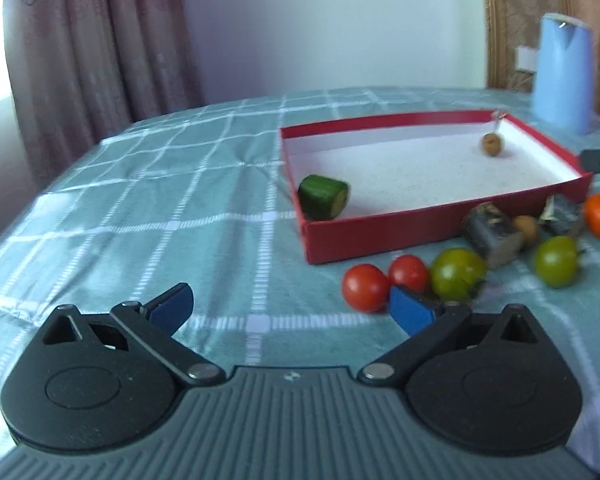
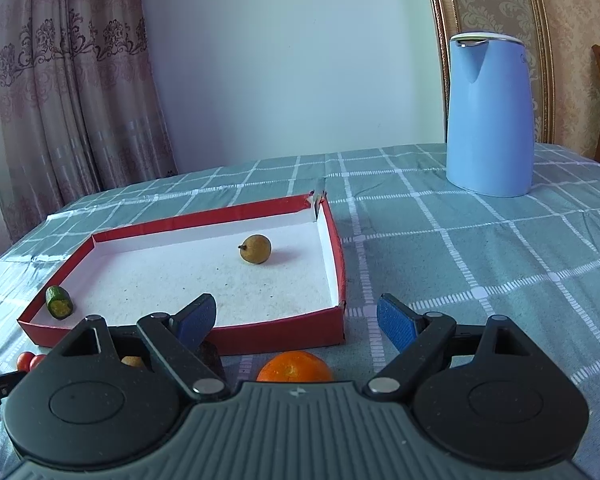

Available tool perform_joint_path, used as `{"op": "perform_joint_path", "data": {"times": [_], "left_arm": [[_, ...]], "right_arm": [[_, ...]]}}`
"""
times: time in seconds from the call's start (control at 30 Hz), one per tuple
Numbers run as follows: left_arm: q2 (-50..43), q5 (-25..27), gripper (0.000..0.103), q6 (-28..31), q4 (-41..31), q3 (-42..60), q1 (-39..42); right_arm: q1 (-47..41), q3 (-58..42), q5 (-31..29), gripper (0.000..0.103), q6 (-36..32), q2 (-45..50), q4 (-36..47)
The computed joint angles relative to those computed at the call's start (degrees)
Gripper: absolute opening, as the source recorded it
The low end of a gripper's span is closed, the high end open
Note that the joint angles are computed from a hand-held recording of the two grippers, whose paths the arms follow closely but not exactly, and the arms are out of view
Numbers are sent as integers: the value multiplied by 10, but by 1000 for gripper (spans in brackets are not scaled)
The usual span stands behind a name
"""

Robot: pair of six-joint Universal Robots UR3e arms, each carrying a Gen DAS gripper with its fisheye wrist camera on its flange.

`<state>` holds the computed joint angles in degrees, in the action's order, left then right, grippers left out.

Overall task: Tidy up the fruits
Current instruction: 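Withdraw both tools from the tray back toward the remaining fruits, then grasp the red cherry tomato with the left tool while the right tool grasps the mandarin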

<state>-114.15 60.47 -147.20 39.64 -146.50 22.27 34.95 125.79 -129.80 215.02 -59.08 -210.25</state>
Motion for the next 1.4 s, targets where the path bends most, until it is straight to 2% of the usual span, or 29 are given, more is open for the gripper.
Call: {"op": "perform_joint_path", "data": {"times": [0.13,0.23,0.33,0.43,0.57,0.73,0.83,1.03,1.1,1.23,1.33,1.4], "left_arm": [[-7,23,103,-24,-49,46,-19],[-2,14,103,-30,-93,67,-18],[3,0,103,-31,-116,71,-8],[9,-9,103,-32,-140,77,-2],[10,-14,103,-31,-145,77,2],[10,-14,103,-31,-145,76,2],[11,-15,103,-31,-145,75,3],[11,-15,103,-31,-144,75,2],[11,-15,103,-31,-144,75,2],[11,-15,103,-31,-144,75,2],[11,-15,103,-31,-143,75,2],[10,-15,103,-31,-142,74,3]], "right_arm": [[0,-1,-2,88,-2,-1,6],[3,0,-5,88,-4,-7,22],[14,10,-32,88,-3,-12,40],[19,37,-48,88,-18,-12,26],[14,71,-30,88,-23,-17,-2],[22,62,-9,88,-59,-7,-16],[35,37,-16,88,-77,-3,20],[9,37,33,88,-73,-25,74],[2,47,41,87,-61,-29,69],[-24,64,83,70,-54,-42,63],[-13,39,64,68,-61,-32,90],[-13,42,74,53,-69,-28,72]]}}
